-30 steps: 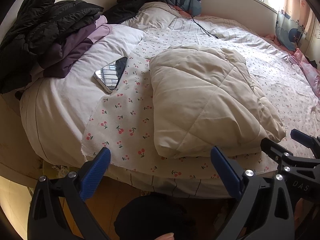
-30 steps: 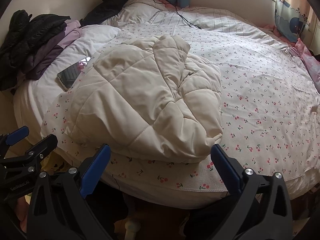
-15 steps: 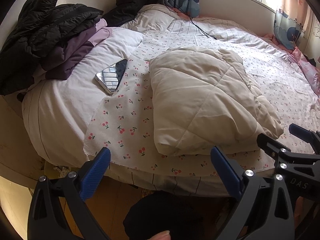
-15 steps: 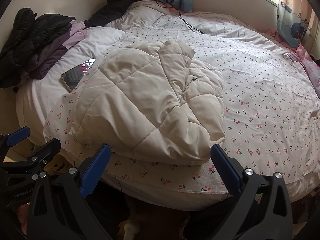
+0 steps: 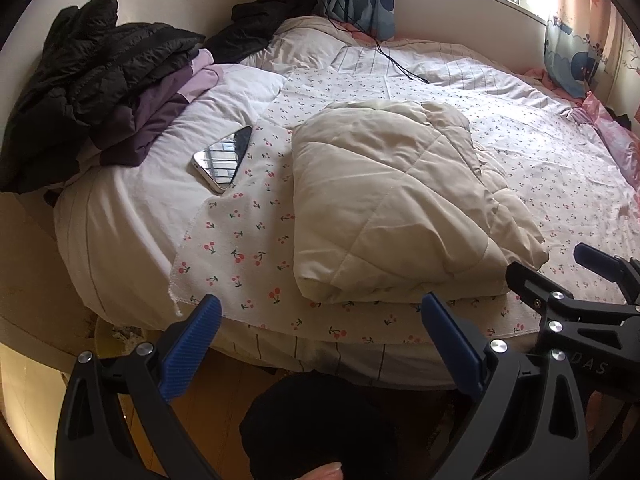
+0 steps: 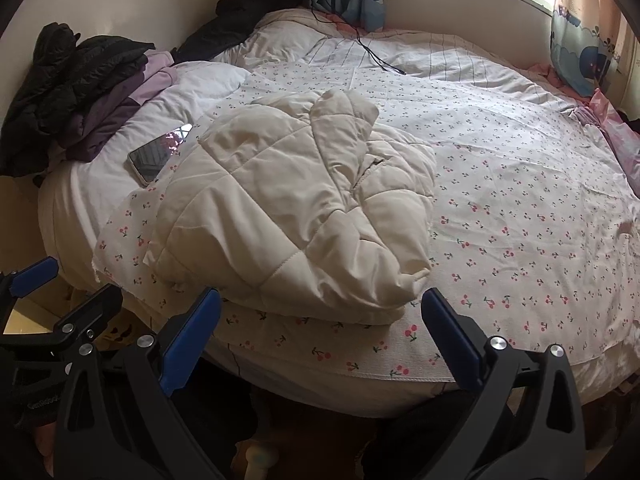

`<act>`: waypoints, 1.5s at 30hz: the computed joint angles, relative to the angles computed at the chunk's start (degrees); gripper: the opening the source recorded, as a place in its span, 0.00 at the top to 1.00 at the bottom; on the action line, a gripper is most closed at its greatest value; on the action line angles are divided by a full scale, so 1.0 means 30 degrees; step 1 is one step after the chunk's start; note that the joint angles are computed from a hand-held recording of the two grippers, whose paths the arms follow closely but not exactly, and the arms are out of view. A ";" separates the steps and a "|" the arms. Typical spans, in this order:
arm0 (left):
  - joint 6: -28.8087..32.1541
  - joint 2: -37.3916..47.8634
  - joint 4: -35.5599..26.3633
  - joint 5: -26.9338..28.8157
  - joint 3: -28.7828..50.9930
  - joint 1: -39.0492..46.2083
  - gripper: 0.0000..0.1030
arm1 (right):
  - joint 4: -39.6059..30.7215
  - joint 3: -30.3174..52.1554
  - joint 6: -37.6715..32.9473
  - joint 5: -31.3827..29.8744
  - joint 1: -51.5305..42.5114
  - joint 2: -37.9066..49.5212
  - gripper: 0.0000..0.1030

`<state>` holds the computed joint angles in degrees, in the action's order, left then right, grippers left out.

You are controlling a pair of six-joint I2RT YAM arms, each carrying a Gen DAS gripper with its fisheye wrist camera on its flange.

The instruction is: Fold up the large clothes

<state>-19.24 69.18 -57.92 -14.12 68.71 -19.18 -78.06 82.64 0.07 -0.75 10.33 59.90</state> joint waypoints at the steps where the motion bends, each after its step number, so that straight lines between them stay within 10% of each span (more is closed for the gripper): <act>1: -0.0175 0.0039 -0.0180 -0.0229 0.0125 -0.0268 0.07 | -0.0074 0.0024 -0.0184 -0.0150 -0.0255 -0.0080 0.06; 19: -0.3818 -0.0120 -0.2486 -0.3540 0.1056 -0.4317 0.07 | -0.1426 0.0404 -0.3809 -0.3486 -0.5277 -0.0924 0.06; 45: -0.4266 -0.1064 -0.2605 -0.3124 0.0399 -0.3980 0.07 | -0.2110 0.0334 -0.2934 -0.1928 -0.3197 -0.1392 0.06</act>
